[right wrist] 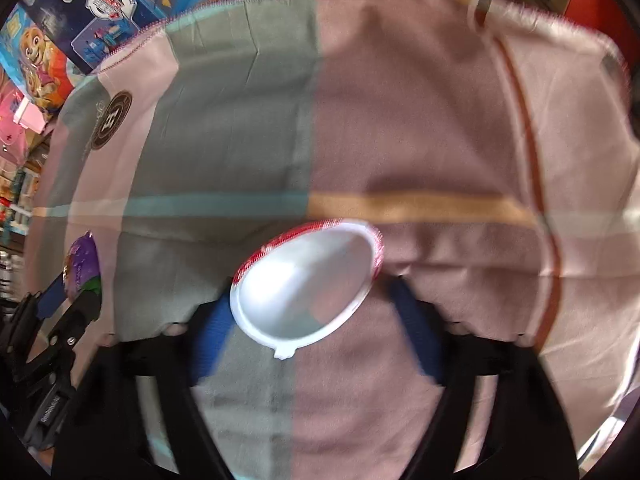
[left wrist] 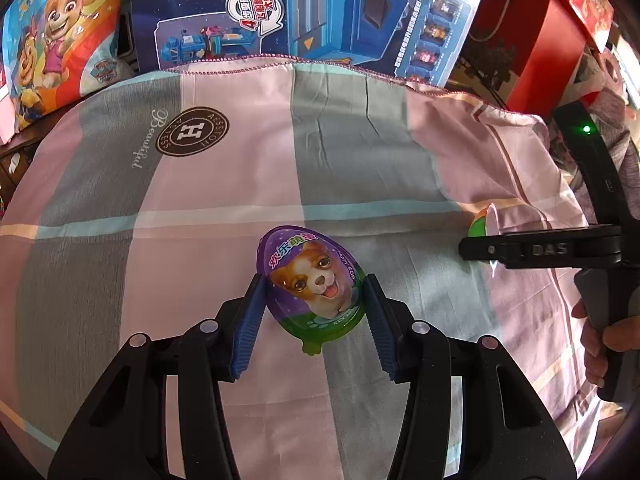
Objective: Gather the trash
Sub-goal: 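Grasp the white cup lid with the right tool, then the orange chocolate egg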
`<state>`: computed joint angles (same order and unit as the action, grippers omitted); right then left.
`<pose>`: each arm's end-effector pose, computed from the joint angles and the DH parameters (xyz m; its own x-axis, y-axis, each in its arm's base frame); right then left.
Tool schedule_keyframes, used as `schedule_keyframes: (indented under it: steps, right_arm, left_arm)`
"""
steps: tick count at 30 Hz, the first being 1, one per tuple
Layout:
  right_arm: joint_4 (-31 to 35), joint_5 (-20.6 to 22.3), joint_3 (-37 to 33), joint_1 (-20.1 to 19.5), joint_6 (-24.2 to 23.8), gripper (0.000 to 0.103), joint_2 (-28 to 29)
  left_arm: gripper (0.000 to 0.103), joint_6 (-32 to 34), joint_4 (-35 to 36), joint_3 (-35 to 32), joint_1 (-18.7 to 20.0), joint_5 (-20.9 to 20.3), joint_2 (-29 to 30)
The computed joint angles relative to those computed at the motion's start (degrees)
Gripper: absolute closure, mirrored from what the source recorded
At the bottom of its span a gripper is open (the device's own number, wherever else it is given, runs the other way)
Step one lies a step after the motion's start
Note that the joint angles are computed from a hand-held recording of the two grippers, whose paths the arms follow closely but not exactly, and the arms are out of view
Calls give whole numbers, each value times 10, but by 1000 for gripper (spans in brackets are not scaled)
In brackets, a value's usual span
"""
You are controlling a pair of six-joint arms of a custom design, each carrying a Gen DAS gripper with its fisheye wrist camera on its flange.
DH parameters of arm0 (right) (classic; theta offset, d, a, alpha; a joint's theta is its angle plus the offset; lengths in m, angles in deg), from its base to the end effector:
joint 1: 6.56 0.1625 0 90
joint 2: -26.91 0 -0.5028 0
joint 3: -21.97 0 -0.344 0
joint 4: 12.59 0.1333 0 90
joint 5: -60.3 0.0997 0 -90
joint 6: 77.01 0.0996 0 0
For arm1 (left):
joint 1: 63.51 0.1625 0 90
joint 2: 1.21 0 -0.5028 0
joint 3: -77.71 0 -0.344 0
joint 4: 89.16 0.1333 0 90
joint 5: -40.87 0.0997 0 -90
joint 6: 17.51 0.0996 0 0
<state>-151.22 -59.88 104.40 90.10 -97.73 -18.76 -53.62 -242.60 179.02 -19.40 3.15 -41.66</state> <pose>0.1687 -0.7276 0.2525 -0.7741 -0.3416 0.5329 -0.4142 0.9100 -0.0183 -0.3209 -0.6064 0.1319 -0.7874 -0.0749 -0.6119 0.3134 0.8060 -0.5021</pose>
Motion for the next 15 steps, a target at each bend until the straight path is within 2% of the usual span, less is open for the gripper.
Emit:
schedule_keyframes:
  steps: [1,2,11,12,13,14,15]
  right_arm:
    - [8,7,-1,-1,3,50,-2]
    - [14,10,0,-1,6,59,-4]
    - [-7,4,49,0,-21,68,-45]
    - [-8,6,55,0,-22,72,-51]
    - [-7,7,61,-1,-23,82,-59]
    - [-4,7,67,-2,-26,99,-65]
    - [4,6,72,-3,-23,99,-70]
  left_arm:
    - [53,0,-1,0,1,-3,0]
    - [53,0,-4,1,1,-6,0]
    - [53,-2,-2,4,-16,-20,8]
    - [53,-4,-1,4,-19,-21,8]
    - [53,-5,0,5,-23,-22,9]
    - [53,-4,1,5,-27,-23,10]
    - [53,-5,2,5,-30,-22,11]
